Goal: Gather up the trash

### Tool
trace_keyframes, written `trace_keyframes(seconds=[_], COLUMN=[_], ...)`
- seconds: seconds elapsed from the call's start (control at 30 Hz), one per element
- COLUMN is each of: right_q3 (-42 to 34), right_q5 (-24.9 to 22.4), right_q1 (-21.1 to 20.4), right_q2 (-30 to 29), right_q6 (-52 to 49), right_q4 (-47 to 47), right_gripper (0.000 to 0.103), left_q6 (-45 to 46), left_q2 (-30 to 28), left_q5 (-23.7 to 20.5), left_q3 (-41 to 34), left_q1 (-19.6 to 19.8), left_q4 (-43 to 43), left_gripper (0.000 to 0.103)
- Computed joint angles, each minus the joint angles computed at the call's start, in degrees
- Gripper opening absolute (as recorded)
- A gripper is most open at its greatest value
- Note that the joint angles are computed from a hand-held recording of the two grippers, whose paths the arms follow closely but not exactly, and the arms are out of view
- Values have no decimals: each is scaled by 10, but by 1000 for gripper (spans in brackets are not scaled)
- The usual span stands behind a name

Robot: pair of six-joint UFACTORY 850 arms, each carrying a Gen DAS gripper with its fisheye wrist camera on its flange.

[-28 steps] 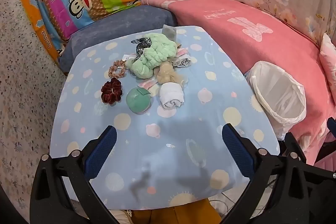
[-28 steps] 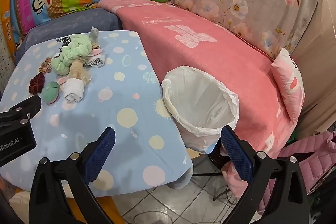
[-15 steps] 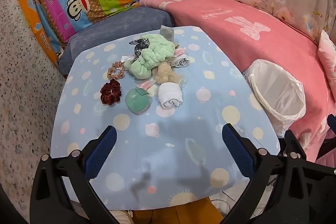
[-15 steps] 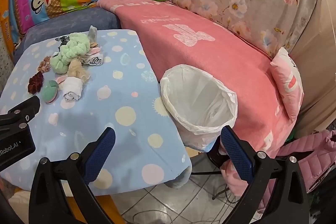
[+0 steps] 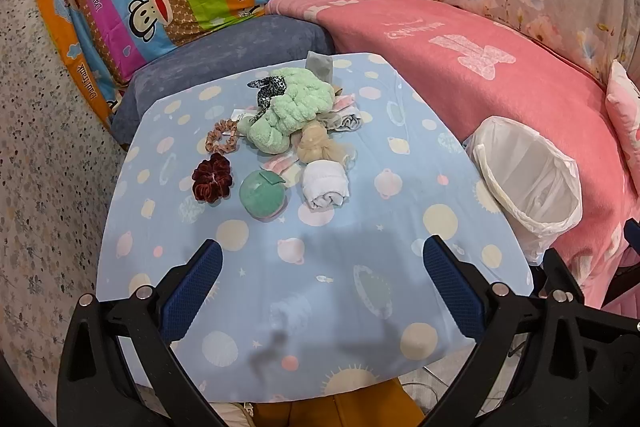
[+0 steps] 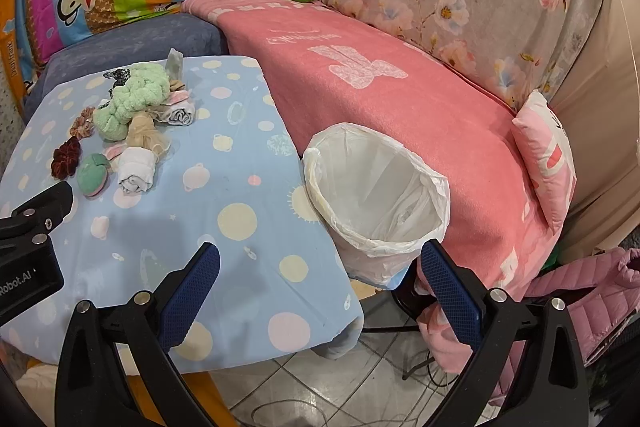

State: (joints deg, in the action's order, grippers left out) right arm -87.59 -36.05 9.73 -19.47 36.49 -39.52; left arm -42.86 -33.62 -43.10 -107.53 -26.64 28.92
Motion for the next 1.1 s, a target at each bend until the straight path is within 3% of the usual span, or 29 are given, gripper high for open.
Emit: trace_keyframes(seconds=[0.33, 1.1], right_q3=[-21, -26], right_q5=[-23, -22], right_q1=[12, 11], right_q2=[-16, -17], right_q6=[10, 9], right_q4=[-10, -8], right_gripper=[96, 96], left_q6=[-2, 8], left_q2=[0, -5], left_q5=[2, 8], left_q3=[1, -5], left_q1=[1, 2], left_q4=[6, 2], left_gripper=[96, 96])
